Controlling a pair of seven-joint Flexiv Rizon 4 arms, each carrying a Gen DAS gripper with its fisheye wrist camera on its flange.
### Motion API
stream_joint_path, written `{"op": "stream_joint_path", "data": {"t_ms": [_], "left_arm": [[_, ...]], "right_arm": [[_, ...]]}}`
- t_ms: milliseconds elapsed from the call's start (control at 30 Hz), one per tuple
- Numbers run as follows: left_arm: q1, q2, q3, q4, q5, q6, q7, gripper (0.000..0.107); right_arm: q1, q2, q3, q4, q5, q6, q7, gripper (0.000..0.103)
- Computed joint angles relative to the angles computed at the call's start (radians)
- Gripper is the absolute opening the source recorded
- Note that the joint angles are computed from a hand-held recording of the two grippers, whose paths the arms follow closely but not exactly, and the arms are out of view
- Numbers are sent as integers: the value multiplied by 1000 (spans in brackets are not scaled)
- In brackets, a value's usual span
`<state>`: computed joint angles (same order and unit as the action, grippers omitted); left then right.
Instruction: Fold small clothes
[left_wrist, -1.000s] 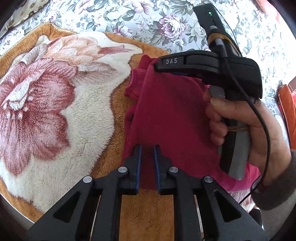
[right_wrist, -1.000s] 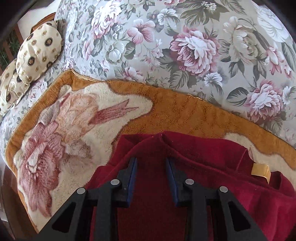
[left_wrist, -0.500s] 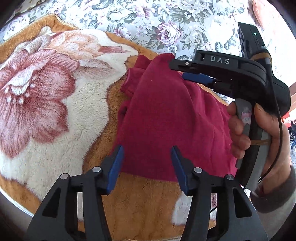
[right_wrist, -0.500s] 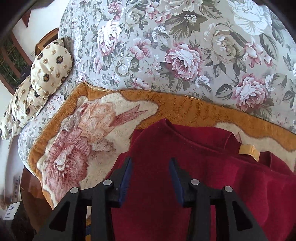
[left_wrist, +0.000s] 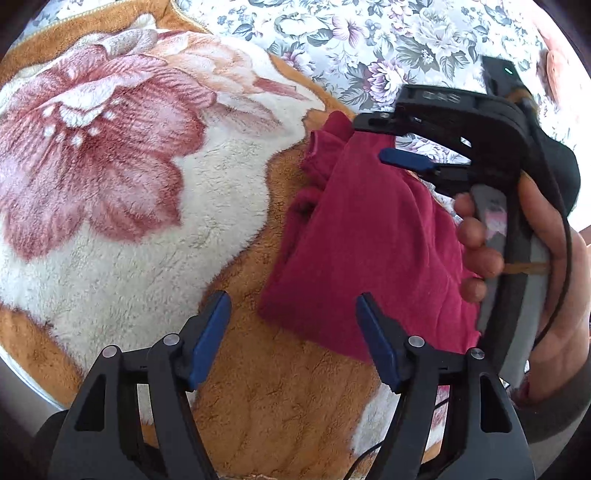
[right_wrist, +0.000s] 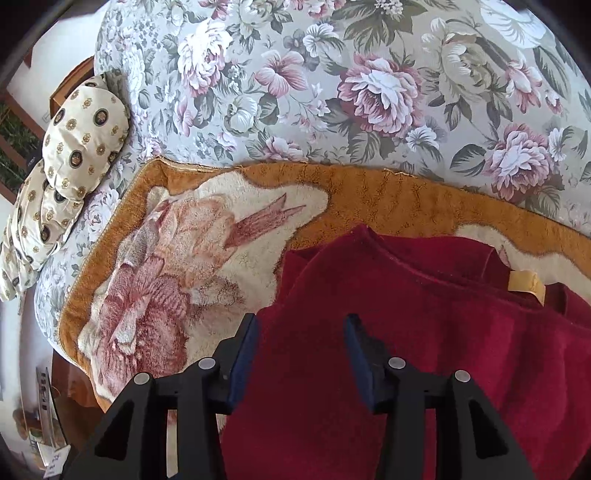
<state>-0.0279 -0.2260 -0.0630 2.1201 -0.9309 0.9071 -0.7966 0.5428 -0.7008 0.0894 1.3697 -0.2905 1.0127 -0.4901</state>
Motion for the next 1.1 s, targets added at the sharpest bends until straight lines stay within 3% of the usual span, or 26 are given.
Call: {"op": "stream_joint_path", "data": {"t_ms": [267, 500, 700, 733, 833, 933, 1000, 1067, 1100], "left_arm": [[2, -18, -21, -5, -85, -15, 59, 88], [-19, -33, -25, -17, -84, 15, 79, 89], [-28, -55, -35, -42, -63, 37, 63, 89], [-27, -55, -37, -41, -62, 38, 63, 89], [-31, -63, -48, -46, -77, 50, 64, 89], [-18, -81, -66, -61, -144, 48, 126, 88], [-15, -99, -71, -75, -185, 60, 157, 71], [-9, -113, -69, -89, -182, 42, 156, 25], [10, -123, -68, -104, -174, -25, 138, 21]], "right_arm": [[16, -142, 8, -269, 8, -280, -117, 50], [28, -224, 10, -442, 37, -459, -235, 62], [55, -288, -17, -577, 38, -607, -300, 63], [61, -293, -23, -586, 33, -620, -315, 62], [86, -270, -58, -531, -8, -595, -325, 47], [84, -192, -69, -362, -36, -433, -296, 31], [71, -130, -67, -244, -41, -314, -248, 24], [58, -78, -65, -149, -48, -206, -194, 20], [52, -51, -65, -101, -52, -149, -167, 19]]}}
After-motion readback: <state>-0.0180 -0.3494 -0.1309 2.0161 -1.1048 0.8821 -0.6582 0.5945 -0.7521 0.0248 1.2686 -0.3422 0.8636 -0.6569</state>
